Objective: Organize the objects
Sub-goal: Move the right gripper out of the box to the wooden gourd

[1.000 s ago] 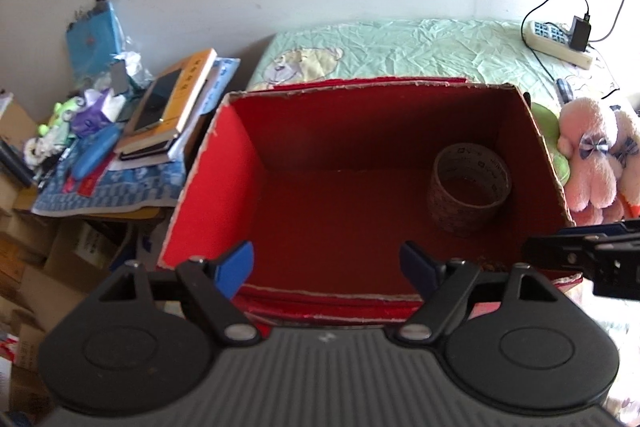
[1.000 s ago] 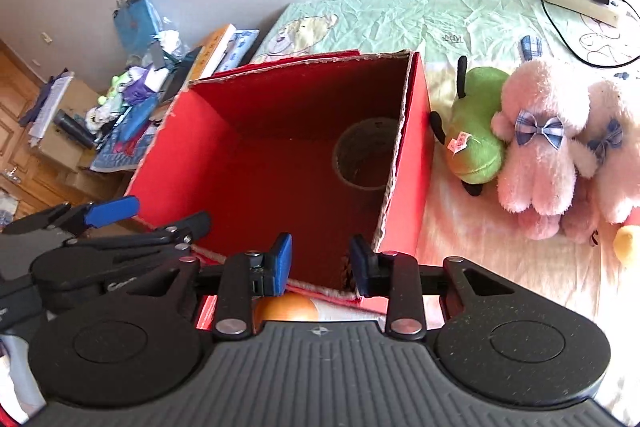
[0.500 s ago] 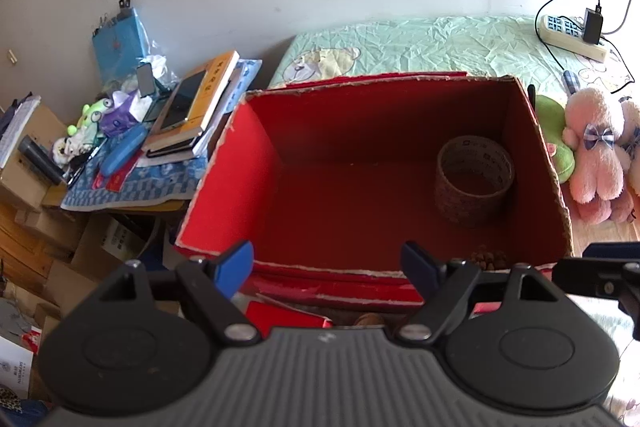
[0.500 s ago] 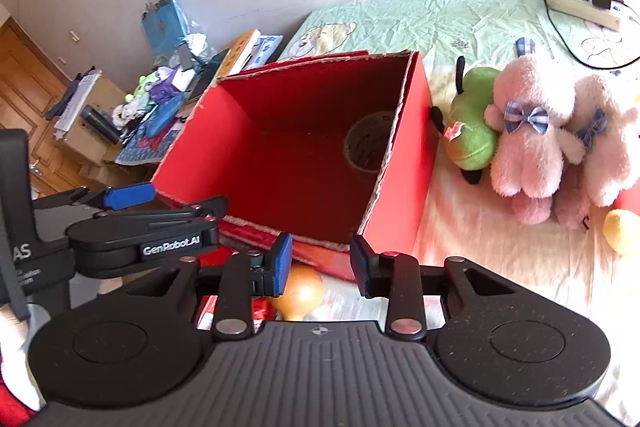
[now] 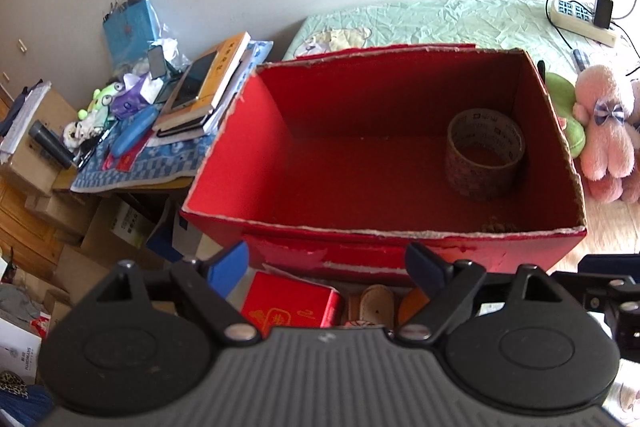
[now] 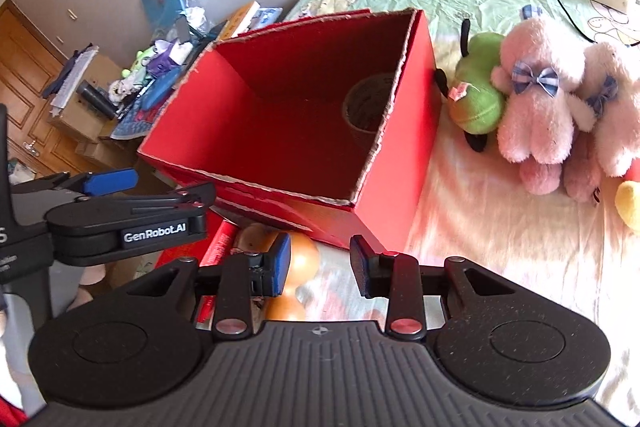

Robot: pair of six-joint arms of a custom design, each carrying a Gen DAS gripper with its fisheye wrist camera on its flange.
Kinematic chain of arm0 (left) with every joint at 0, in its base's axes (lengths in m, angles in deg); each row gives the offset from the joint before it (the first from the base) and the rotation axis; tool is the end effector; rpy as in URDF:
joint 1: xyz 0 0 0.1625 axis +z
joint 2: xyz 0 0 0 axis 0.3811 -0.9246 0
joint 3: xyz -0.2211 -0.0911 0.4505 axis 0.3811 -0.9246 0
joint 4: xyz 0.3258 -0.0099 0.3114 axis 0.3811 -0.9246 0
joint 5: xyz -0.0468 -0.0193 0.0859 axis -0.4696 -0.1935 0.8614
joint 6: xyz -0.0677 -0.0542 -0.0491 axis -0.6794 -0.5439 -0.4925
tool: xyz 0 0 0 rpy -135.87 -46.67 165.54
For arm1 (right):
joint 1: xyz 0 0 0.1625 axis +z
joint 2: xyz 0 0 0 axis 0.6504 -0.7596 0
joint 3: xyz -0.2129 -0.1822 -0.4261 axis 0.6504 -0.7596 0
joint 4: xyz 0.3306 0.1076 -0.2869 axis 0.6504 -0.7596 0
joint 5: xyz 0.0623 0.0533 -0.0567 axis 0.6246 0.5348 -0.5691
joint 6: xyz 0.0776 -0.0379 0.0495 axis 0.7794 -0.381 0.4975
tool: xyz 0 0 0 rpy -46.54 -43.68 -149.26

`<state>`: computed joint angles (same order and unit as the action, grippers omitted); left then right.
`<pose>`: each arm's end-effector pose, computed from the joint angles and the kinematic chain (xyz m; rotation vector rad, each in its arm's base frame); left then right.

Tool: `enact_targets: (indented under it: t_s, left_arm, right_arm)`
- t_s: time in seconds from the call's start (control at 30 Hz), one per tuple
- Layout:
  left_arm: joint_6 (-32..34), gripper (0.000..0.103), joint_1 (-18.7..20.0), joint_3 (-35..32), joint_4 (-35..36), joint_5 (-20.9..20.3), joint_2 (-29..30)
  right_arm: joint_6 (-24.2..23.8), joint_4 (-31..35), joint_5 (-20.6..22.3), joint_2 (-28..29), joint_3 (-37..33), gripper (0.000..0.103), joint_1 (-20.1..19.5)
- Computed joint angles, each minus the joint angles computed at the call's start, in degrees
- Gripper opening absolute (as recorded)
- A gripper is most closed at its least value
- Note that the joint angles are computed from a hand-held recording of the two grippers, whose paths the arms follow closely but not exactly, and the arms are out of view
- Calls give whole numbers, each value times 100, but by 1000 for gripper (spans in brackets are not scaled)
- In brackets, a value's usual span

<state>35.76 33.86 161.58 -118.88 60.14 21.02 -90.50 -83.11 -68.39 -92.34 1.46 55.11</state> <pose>-0.2344 -0.7637 0.1384 0.1299 1.8983 -0.6909 0.1891 -0.8249 0.1069 0.3356 -2.7459 0.6835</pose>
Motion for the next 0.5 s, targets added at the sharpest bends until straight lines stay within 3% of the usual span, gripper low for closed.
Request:
enact_targets:
  t_s: [0.33, 0.5]
  left_arm:
    - [-721, 92, -13, 35, 765, 44, -37]
    - [-722, 93, 14, 39, 877, 44, -30]
  right_arm:
    - [-7, 81, -110, 78, -8, 41, -8]
    - [-19, 175, -104, 83, -18, 43, -6]
